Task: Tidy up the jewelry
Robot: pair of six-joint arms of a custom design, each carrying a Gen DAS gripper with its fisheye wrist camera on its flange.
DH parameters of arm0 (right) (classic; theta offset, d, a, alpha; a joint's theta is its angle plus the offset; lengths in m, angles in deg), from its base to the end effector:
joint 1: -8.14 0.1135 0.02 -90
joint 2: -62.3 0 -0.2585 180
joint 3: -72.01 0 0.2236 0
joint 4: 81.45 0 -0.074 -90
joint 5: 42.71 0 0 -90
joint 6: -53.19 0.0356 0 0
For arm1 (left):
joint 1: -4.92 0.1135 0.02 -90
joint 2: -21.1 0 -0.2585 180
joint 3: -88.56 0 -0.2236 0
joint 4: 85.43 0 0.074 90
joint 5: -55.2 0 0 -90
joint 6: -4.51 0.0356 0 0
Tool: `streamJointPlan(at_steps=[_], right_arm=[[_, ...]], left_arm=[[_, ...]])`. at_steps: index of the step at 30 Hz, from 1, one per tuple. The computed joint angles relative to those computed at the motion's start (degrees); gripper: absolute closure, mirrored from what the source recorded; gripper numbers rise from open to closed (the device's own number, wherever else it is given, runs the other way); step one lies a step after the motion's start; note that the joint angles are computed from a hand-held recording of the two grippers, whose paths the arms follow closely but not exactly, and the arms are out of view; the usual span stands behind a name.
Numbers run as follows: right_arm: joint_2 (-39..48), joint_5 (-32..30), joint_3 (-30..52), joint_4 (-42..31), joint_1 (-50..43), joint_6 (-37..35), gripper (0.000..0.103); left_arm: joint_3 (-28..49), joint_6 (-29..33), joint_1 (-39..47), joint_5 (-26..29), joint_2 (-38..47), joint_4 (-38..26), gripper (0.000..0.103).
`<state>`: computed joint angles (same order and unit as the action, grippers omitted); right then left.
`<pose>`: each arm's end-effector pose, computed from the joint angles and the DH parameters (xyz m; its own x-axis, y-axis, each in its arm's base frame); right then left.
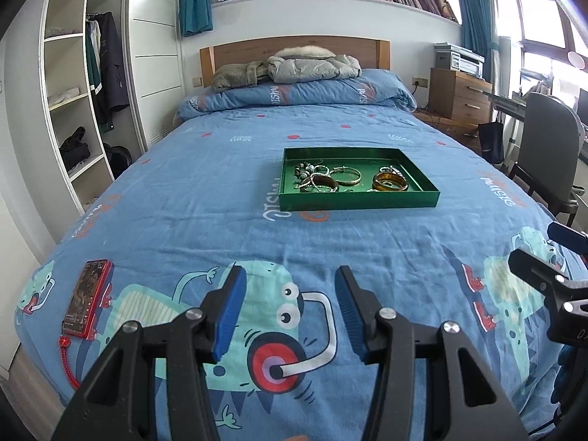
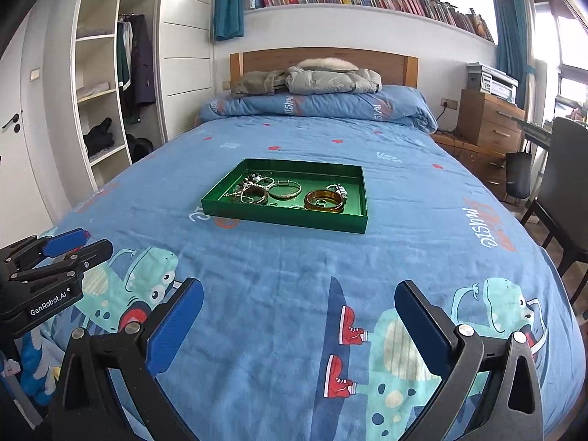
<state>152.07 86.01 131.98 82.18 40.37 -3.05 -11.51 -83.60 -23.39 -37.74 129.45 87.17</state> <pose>0.2517 0.1323 0.1875 -0.5349 0.1753 -0.8265 0.2978 0.9546 0.0097 0.3415 -0.1819 0.1883 -0.5005 0.3070 -0.8094 0.4538 0.8893 0.0567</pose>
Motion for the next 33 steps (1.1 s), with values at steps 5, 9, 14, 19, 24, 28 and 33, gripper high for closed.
streamJointPlan(at_steps=[5,9,14,19,24,28,33], right_arm=[[-0.44,0.67,-1.61,0.49,1.19,1.3,0.001],[-1.02,1.8,-3.4,1.1,2.39,2.67,0.001],[-1.57,3.49,-4.44,0.71,3.67,4.09,0.0],[-2.7,4.86,-4.96,-0.14,4.33,5.66,0.0],[-3.28,5.62,-5.13,-0.97,5.05,6.3,0.0],[-4.01,6.41,-5.61,-1.54,5.72,7.02,0.0],[-4.91,7.52,-6.17,-2.42,6.09,7.98,0.0]], left_arm=[[-2.14,0.08,-0.12,-0.6,-0.97,0.52,0.055],[-3.92,0.09,-0.46,-1.38,-2.22,1.09,0.055],[-5.36,-0.41,-1.0,-2.48,-3.74,1.22,0.055],[-6.54,-0.85,-1.26,-2.92,-5.28,1.13,0.055],[-7.8,-0.89,-1.5,-3.02,-6.8,1.18,0.054],[-8.56,-0.84,-1.78,-3.26,-7.94,0.99,0.054],[-9.11,-0.81,-2.21,-3.41,-8.8,0.7,0.054]])
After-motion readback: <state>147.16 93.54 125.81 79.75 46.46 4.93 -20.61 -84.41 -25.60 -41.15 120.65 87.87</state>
